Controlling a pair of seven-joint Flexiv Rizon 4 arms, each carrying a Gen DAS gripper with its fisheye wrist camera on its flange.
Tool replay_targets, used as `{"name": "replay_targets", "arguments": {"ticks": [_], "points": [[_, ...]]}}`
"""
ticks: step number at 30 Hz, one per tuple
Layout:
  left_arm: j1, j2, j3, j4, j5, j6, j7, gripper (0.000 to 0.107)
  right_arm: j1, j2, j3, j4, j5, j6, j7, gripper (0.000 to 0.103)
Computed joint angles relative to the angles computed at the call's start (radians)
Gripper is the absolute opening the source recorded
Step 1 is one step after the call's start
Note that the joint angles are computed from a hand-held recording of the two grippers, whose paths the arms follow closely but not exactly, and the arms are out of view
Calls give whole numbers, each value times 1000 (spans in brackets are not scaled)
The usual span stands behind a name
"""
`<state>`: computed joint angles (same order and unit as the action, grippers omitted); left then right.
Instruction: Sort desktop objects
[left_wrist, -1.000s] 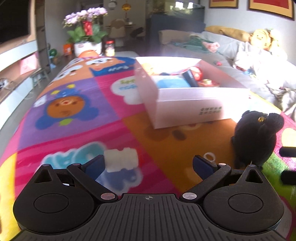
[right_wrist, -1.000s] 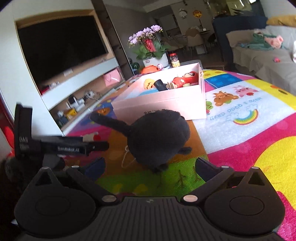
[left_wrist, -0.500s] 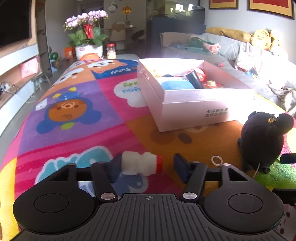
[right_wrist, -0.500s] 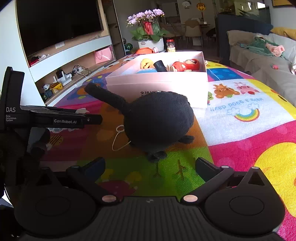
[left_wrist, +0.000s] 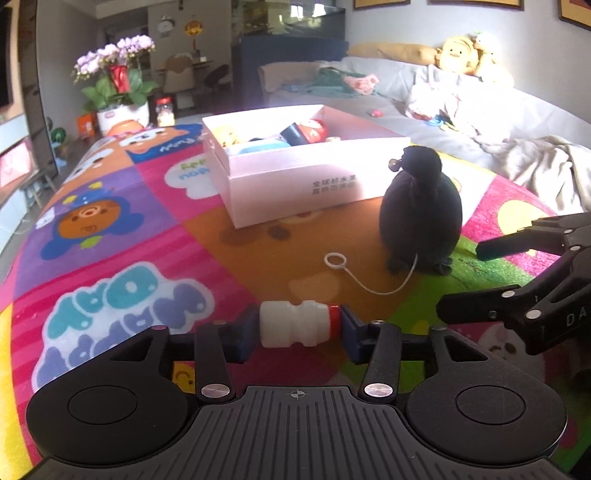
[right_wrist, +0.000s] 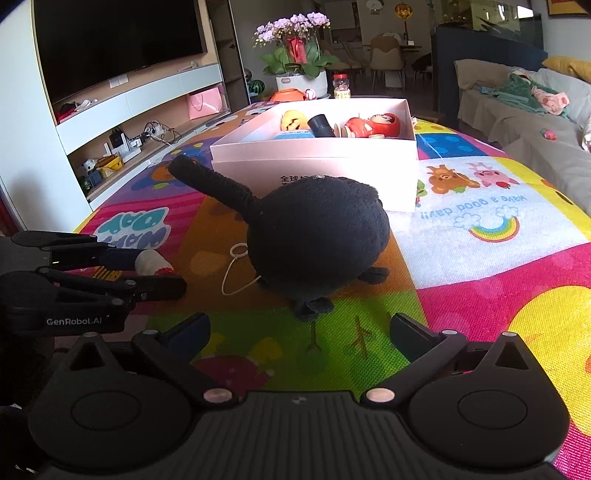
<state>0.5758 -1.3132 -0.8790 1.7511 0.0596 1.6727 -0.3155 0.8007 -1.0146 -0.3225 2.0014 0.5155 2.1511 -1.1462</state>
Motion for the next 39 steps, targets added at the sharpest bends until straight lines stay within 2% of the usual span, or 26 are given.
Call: {"name": "replay_targets", "arguments": {"ticks": [3, 4, 6, 8, 10, 11, 13, 15, 19, 22, 24, 25, 26, 29, 31, 35, 39], "points": [[-8, 0, 5, -6, -8, 13, -21, 69, 15, 5, -17, 3, -3, -31, -6, 103], [-7, 1, 6, -8, -9, 7, -26, 75, 32, 4, -34, 4, -1, -50, -8, 103], [-3, 1, 5, -6, -9, 7, -31, 81, 83, -5, -89, 7, -3, -105, -10, 103], [0, -1, 4, -1, -1, 18, -35, 84, 120, -7, -134, 18, -29, -151, -1, 103], [8, -7, -2, 2, 12, 22, -32, 86, 115, 5, -134, 45, -70, -119, 44, 103], [13, -11, -6, 4, 18, 20, -29, 86, 147, -10, -160, 46, -28, -98, 31, 103], [15, -15, -9, 3, 24, 16, -24, 88, 274, -87, -290, 50, 54, -93, 37, 103], [15, -15, -9, 4, 25, 15, -21, 88, 336, -142, -374, 46, 86, -109, 50, 103], [23, -27, -19, 7, 32, 25, -17, 91, 259, -110, -364, 10, 3, -169, 97, 103], [23, -29, -19, 7, 37, 28, -18, 92, 140, -71, -281, -29, -71, -163, 140, 103], [21, -27, -17, 6, 37, 28, -22, 92, 70, -38, -218, -47, -101, -161, 166, 101], [20, -26, -16, 5, 36, 27, -24, 92, 57, -32, -204, -48, -108, -153, 174, 90], [19, -25, -14, 5, 35, 27, -26, 92, 47, -20, -192, -41, -124, -146, 172, 88], [15, -24, -10, 5, 41, 42, -30, 87, 111, -28, -244, -18, -97, -164, 176, 87], [9, -23, -1, 8, 55, 66, -33, 77, 146, -24, -267, 9, -94, -165, 177, 87], [-3, -19, 15, 8, 89, 92, -42, 70, 214, -12, -308, 66, -96, -178, 174, 87], [-6, -7, 17, 15, 92, 64, -55, 58, 254, 17, -316, 122, -110, -167, 164, 87]]}}
